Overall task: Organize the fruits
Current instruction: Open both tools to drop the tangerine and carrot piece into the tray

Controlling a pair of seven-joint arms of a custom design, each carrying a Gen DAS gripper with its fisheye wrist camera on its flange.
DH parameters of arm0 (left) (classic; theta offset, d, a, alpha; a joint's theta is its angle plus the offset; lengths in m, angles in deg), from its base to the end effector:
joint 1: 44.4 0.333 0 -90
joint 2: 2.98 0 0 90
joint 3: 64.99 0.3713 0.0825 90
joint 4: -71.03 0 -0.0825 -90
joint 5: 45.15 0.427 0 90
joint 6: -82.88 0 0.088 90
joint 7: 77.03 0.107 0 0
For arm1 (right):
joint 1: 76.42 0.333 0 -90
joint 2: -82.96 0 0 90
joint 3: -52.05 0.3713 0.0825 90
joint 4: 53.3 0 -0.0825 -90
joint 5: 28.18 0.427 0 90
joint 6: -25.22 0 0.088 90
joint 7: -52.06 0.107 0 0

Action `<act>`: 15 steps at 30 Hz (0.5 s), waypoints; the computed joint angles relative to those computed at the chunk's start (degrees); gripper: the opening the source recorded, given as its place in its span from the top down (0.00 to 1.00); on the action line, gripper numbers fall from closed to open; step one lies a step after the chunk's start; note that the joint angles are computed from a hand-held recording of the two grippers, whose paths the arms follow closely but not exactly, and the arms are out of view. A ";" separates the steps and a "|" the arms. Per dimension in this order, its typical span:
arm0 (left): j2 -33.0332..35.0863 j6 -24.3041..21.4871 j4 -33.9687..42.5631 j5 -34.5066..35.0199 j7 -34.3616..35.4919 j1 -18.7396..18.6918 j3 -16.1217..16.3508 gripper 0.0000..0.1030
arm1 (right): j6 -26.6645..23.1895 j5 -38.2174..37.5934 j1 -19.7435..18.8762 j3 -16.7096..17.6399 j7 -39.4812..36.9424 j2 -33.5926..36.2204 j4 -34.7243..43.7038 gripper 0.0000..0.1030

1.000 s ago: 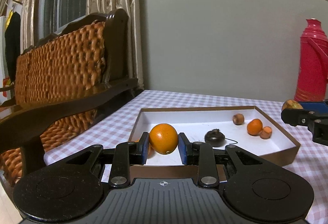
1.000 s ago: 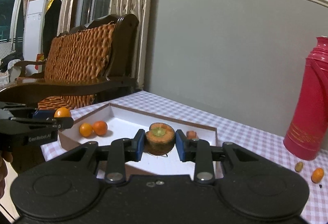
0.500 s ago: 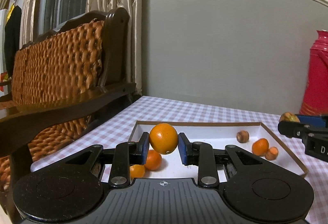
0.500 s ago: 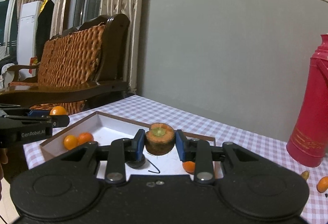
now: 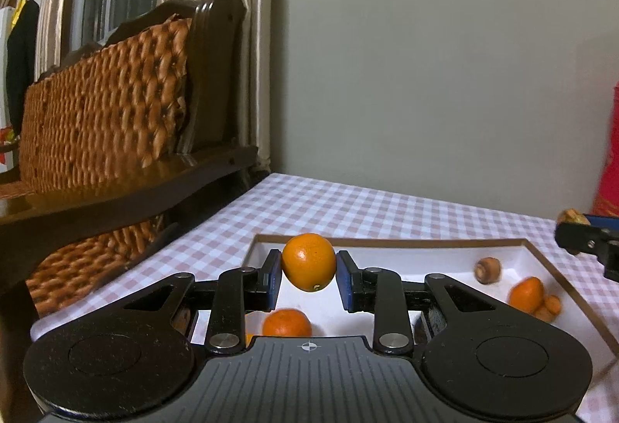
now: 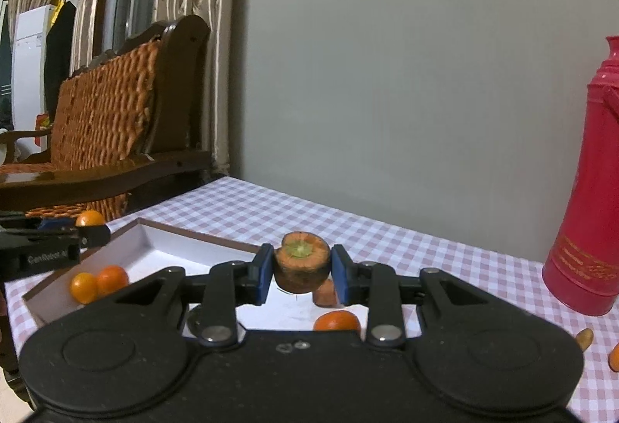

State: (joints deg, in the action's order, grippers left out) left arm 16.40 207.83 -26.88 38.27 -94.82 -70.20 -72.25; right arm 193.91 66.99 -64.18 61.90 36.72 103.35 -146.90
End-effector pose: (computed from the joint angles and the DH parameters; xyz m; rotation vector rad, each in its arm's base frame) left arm 0.6416 -0.3603 0.4686 -1.7249 1.0677 -0.7052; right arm 0.7149 0.2007 0.4984 -1.7908 0.8965 -0.6492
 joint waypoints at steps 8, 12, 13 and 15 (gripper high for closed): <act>2.57 2.71 2.87 -2.66 3.04 1.84 1.16 0.71 | 0.87 -13.45 -0.20 0.38 13.24 5.08 5.01 0.77; 4.17 3.46 5.05 -3.44 4.25 1.74 2.02 0.70 | 0.64 -20.46 -0.58 0.91 19.86 7.11 6.59 0.77; 4.40 4.00 5.35 -3.58 4.34 1.81 2.25 0.70 | 0.49 -22.09 -0.68 1.02 21.35 7.65 7.01 0.77; 5.21 3.07 6.32 -3.69 5.32 1.30 2.73 0.70 | -0.40 -24.77 -1.24 1.46 23.89 8.51 7.81 0.77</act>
